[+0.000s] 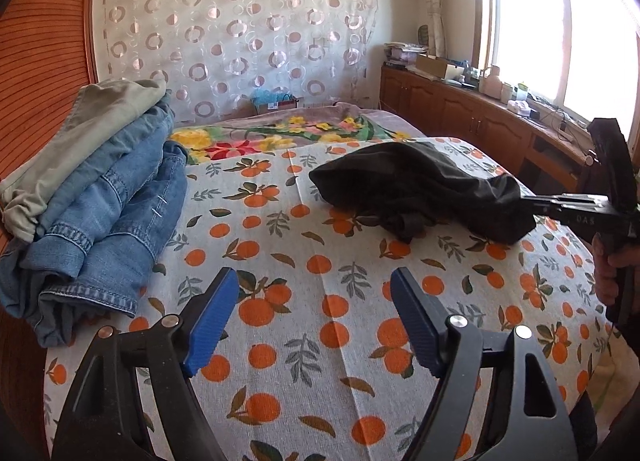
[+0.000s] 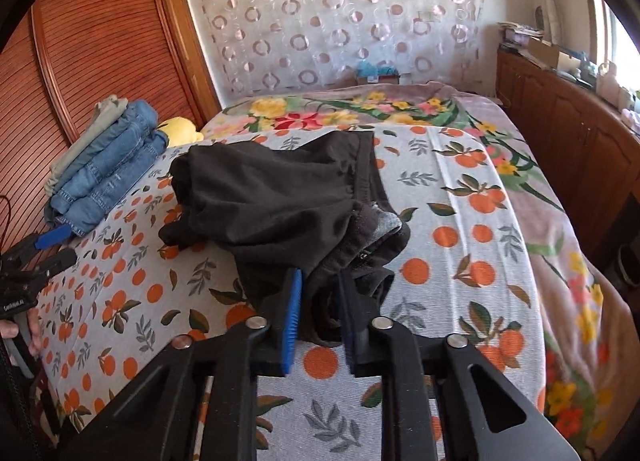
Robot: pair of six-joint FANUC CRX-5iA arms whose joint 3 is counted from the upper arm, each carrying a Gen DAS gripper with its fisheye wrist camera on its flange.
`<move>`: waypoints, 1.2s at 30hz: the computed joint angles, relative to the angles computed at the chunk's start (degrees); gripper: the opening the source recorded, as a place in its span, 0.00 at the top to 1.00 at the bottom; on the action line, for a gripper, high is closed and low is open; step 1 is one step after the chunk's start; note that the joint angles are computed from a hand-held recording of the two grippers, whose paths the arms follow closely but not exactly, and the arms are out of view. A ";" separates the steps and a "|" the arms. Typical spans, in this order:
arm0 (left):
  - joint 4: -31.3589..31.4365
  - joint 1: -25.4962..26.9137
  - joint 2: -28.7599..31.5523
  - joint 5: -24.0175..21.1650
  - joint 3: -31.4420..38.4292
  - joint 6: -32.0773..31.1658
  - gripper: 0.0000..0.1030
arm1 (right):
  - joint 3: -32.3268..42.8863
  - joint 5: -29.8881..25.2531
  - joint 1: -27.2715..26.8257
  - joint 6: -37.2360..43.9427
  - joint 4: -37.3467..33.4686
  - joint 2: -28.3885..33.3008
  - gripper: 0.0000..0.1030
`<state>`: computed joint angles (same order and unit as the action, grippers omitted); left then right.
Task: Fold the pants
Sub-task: 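Move the right tool to the black pants and grasp the waistband, then grasp the pants edge with the left tool while the right tool holds the waistband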
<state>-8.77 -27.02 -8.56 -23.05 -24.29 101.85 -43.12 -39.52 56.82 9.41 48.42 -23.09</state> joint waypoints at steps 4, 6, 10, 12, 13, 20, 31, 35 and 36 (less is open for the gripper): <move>7.93 1.23 0.89 1.93 -1.49 -8.47 0.23 | -0.32 -0.47 3.11 0.22 -1.59 -3.19 0.95; 10.55 1.27 1.35 2.13 -1.72 -11.63 0.23 | -0.61 -1.20 5.91 0.13 -2.13 -5.49 0.97; 10.11 0.33 1.80 1.39 -0.57 -11.90 0.23 | -2.45 -2.70 11.25 -1.05 -1.63 -10.09 0.97; 12.10 -0.18 1.65 1.55 -0.77 -14.22 0.23 | -3.87 -2.63 13.64 -2.51 -1.00 -12.61 0.97; 13.30 -0.42 1.62 1.63 -0.84 -15.55 0.23 | -4.51 -3.87 16.24 -4.08 -0.54 -14.43 0.97; 15.41 -2.59 1.40 2.13 -0.50 -17.45 0.23 | -7.65 -14.31 30.42 -12.21 3.32 -22.56 0.98; 13.44 -5.92 4.18 -0.24 3.65 -15.77 0.23 | -7.84 -41.75 50.41 -21.49 5.44 -25.62 0.76; 12.45 -7.69 6.73 -1.39 6.90 -15.40 0.23 | -8.61 -48.71 53.02 -22.93 4.72 -26.17 0.71; 12.77 -8.25 7.62 -1.63 7.89 -16.10 0.23 | -8.85 -50.86 54.29 -23.52 4.48 -26.28 0.70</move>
